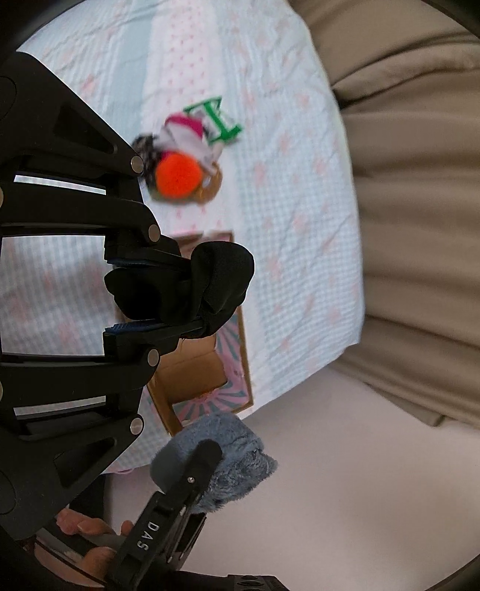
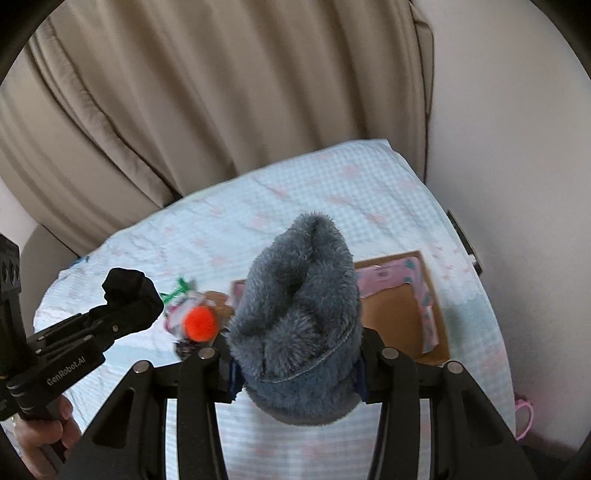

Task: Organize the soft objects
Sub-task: 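Carry both socks into the cardboard box and open both tools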

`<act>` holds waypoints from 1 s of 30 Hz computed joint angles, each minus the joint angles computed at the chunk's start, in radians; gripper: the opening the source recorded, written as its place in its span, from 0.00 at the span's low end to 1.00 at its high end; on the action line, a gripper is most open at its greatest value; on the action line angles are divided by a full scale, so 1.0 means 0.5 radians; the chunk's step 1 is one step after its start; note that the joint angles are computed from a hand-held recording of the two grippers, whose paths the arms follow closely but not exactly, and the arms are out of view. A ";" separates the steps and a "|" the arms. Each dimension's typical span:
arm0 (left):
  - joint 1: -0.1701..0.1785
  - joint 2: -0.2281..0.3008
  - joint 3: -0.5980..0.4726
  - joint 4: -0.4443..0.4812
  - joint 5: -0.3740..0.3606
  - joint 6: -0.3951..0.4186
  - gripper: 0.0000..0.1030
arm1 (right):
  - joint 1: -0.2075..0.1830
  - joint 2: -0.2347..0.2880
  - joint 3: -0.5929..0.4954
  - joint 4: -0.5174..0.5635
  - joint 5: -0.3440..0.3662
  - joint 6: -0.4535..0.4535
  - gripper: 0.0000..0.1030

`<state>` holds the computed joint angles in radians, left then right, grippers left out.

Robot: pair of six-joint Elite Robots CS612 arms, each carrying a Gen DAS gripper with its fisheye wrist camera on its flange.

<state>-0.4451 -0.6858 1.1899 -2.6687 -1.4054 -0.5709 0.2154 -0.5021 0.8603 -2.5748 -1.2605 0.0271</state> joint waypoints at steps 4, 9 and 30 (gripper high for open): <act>0.005 0.200 -0.305 0.243 -0.086 -0.007 0.19 | -0.030 0.125 -0.178 0.159 -0.014 -0.047 0.42; 0.029 0.464 -0.707 0.564 -0.208 -0.031 0.19 | -0.042 0.297 -0.426 0.354 -0.069 -0.186 0.43; 0.063 1.088 -1.800 1.437 -0.308 0.003 1.00 | -0.030 0.683 -0.929 0.596 -0.152 -0.600 1.00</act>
